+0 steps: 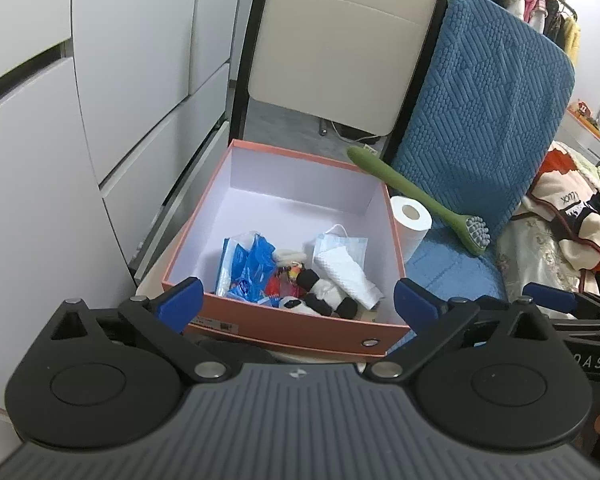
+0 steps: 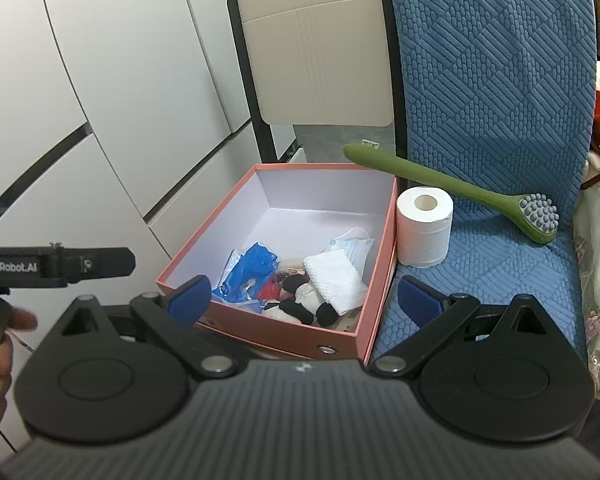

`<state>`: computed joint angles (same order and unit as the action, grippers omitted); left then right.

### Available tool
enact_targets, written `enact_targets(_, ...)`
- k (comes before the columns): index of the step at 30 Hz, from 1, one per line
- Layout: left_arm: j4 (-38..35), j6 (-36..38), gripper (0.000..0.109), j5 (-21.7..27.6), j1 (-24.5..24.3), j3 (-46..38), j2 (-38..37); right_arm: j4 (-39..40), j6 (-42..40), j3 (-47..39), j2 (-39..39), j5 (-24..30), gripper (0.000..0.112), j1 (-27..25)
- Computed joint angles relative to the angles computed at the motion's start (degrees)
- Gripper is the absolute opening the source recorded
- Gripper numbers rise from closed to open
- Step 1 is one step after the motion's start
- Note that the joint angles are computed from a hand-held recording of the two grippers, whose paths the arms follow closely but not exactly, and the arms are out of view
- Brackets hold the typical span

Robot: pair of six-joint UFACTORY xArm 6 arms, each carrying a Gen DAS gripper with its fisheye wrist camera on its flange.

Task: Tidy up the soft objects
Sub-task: 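Withdraw both open tools upward away from the box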

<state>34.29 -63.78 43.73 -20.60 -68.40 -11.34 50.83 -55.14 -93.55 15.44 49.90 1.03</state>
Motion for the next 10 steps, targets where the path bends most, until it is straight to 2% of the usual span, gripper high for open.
enact_targets(3,-2.26,1.73,0.103,-1.06,0.44,0.36,-0.05,-0.31,0.49,-0.22,0.17,-0.36,0.101,0.17)
enact_targets(10,-1.72,0.89,0.103,-0.93,0.01,0.22,0.02,-0.37,0.69,-0.44,0.44,-0.25,0.101,0.1)
